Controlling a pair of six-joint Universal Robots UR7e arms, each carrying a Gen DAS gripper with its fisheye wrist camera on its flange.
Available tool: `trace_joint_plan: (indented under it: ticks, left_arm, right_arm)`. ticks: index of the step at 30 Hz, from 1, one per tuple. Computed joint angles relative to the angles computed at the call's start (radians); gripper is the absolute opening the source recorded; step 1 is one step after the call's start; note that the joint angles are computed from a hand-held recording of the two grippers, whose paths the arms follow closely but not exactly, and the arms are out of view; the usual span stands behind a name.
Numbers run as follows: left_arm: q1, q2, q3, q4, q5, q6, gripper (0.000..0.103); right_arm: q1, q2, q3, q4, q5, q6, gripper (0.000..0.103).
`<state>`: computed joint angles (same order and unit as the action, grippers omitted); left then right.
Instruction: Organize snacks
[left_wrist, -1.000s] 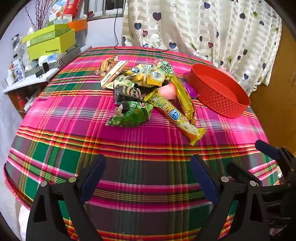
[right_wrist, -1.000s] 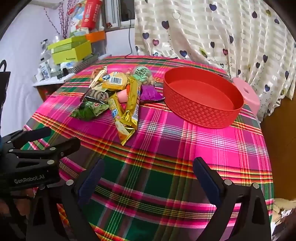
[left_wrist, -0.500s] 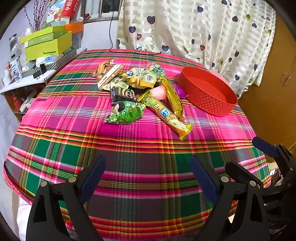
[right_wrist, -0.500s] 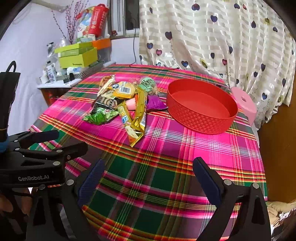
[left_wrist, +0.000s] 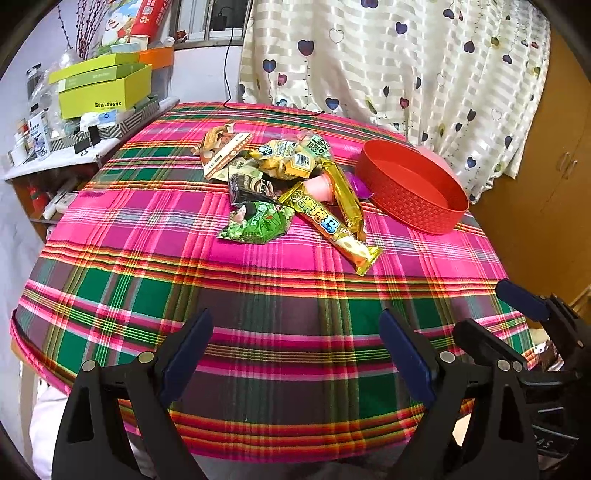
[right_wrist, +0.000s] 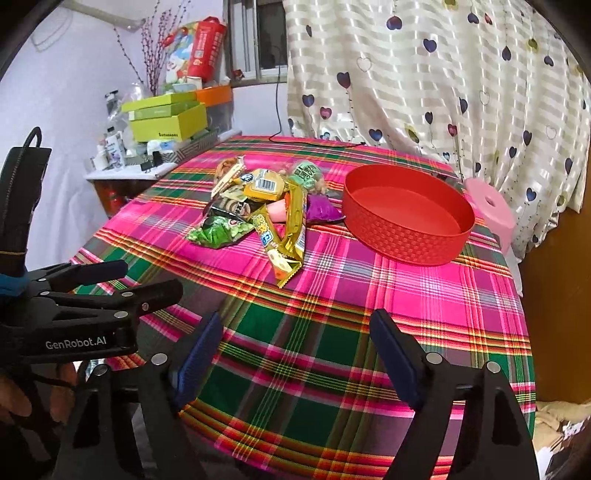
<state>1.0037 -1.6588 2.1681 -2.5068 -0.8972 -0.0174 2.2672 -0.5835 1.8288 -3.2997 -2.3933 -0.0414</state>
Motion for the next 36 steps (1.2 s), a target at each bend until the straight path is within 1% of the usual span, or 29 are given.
trace_joint_plan:
  ticks: [8, 16, 21, 30, 36]
  left_arm:
    - [-0.004, 0.014, 0.003, -0.036, 0.022, 0.011, 0.091]
    - [0.000, 0.033, -0.001, -0.053, 0.024, 0.024, 0.091]
    - [0.004, 0.056, -0.005, -0.075, 0.033, 0.031, 0.091]
    - [0.039, 0.097, -0.038, -0.080, 0.006, 0.040, 0.091]
    - [0.059, 0.115, -0.057, -0.079, 0.005, 0.054, 0.091]
  right_arm:
    - [-0.006, 0.003, -0.002, -0.008, 0.022, -0.008, 0.081]
    - [-0.024, -0.003, -0.002, 0.024, 0.082, -0.027, 0.081]
    - [-0.035, -0.007, -0.001, 0.024, 0.082, -0.036, 0.081]
    - [-0.067, -0.015, -0.005, 0.039, 0.113, -0.028, 0.081]
    - [-0.084, -0.005, -0.027, 0.045, 0.129, -0.024, 0.075]
